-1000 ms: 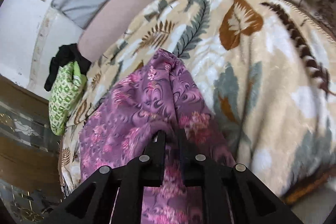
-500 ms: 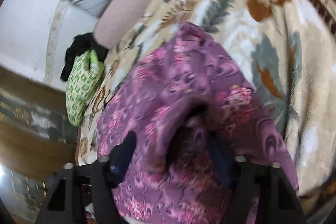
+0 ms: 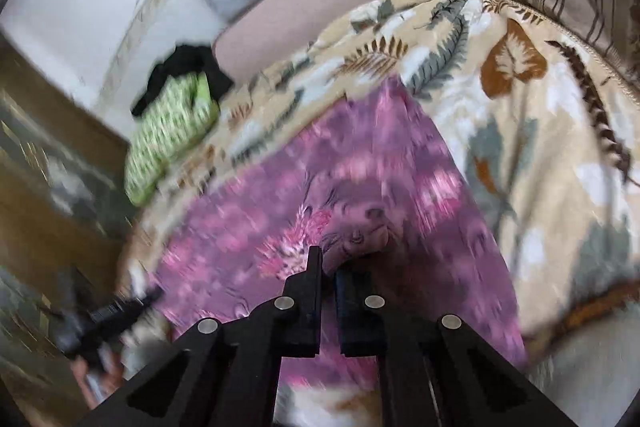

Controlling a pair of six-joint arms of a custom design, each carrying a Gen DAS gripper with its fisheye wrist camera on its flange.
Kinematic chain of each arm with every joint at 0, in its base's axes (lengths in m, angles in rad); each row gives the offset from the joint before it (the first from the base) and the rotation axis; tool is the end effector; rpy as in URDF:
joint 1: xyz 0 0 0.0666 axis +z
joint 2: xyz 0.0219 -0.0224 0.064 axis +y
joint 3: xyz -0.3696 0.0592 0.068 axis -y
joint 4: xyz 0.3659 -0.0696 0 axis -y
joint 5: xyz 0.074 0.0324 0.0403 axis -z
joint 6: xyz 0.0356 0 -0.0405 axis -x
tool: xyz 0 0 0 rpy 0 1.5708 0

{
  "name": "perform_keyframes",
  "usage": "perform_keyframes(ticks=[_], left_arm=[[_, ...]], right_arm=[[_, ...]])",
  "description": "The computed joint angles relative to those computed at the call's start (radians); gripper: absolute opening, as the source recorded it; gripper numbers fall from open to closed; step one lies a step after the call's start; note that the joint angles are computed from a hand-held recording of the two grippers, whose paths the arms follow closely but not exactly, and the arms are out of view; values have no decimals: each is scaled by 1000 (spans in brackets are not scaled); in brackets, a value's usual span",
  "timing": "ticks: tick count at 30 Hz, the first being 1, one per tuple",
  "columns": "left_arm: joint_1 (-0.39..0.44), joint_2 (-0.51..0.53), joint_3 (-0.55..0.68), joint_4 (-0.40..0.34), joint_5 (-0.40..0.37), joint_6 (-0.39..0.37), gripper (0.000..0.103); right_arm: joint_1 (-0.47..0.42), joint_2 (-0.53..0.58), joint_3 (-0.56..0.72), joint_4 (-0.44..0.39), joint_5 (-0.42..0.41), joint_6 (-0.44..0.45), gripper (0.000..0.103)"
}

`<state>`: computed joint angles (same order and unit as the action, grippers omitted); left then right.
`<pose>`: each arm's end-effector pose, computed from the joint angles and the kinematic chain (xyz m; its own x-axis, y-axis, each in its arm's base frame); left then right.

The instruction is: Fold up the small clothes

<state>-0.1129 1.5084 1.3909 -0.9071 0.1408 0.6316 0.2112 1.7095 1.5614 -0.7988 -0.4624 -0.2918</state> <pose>0.4830 -0.0602 0.3674 -0.7939 -0.4983 -0.3484 -0.3528 0.8442 -0.4035 0.5481 0.1334 0.3472 -0.8873 0.0731 -0.4553 -0.1954 0.8347 0.5148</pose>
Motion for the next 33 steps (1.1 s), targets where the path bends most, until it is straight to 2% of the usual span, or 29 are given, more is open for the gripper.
perform_keyframes(ticks=[1, 2, 3, 6, 8, 11, 12, 14, 15, 17, 18, 19, 20, 21, 22, 23, 25, 27, 30, 33], left_arm=[[-14, 15, -9, -8, -36, 4, 5], [-17, 27, -25, 5, -32, 22, 5], [-15, 37, -31, 11, -16, 35, 5], [-14, 12, -33, 30, -43, 32, 5], [-15, 3, -18, 11, -79, 6, 5], [-17, 40, 1, -53, -61, -37, 8], [-20, 44, -1, -72, -58, -40, 9], [-19, 7, -33, -34, -44, -27, 10], [-16, -10, -42, -14, -34, -34, 10], [-11, -46, -56, 21, -48, -42, 25], [-8, -58, -59, 29, -69, -41, 29], [-5, -74, -68, 46, -103, -30, 37], [-4, -89, -79, 59, -115, -23, 44], [0, -92, -81, 70, -122, -16, 48], [4, -76, -63, 51, -124, -16, 51], [6, -55, -43, 31, -126, -22, 51], [6, -12, -6, 2, -133, -30, 51], [6, 23, 17, -25, -150, -41, 51], [2, 45, 12, -21, -155, -47, 48], [-24, 42, 12, -12, -194, -89, 35]], right_arm=[[9, 27, 13, -58, 21, 18, 5], [14, 70, 51, -123, 30, 16, 5], [15, 88, 71, -138, 26, 12, 5], [10, 70, 54, -87, 2, 6, 5], [16, 72, 59, -118, 10, 38, 5], [23, 117, 105, -213, 20, 56, 5], [18, 120, 109, -216, 12, 48, 7], [-5, 91, 74, -169, -41, 5, 8], [-18, 67, 48, -135, -50, -21, 11], [-35, 15, -10, -53, -31, -68, 26], [-41, -9, -37, -14, -19, -91, 50], [-52, -35, -69, 44, -18, -123, 66], [-60, -47, -83, 81, -33, -143, 66], [-62, -59, -89, 106, 9, -150, 66], [-54, -54, -75, 100, 54, -147, 66], [-52, -42, -53, 81, 62, -141, 66], [-53, -1, -5, 55, 13, -119, 66], [-34, 54, 70, -45, 80, -53, 65], [-4, 128, 150, -163, 94, -3, 53], [19, 161, 184, -219, 132, 39, 36]])
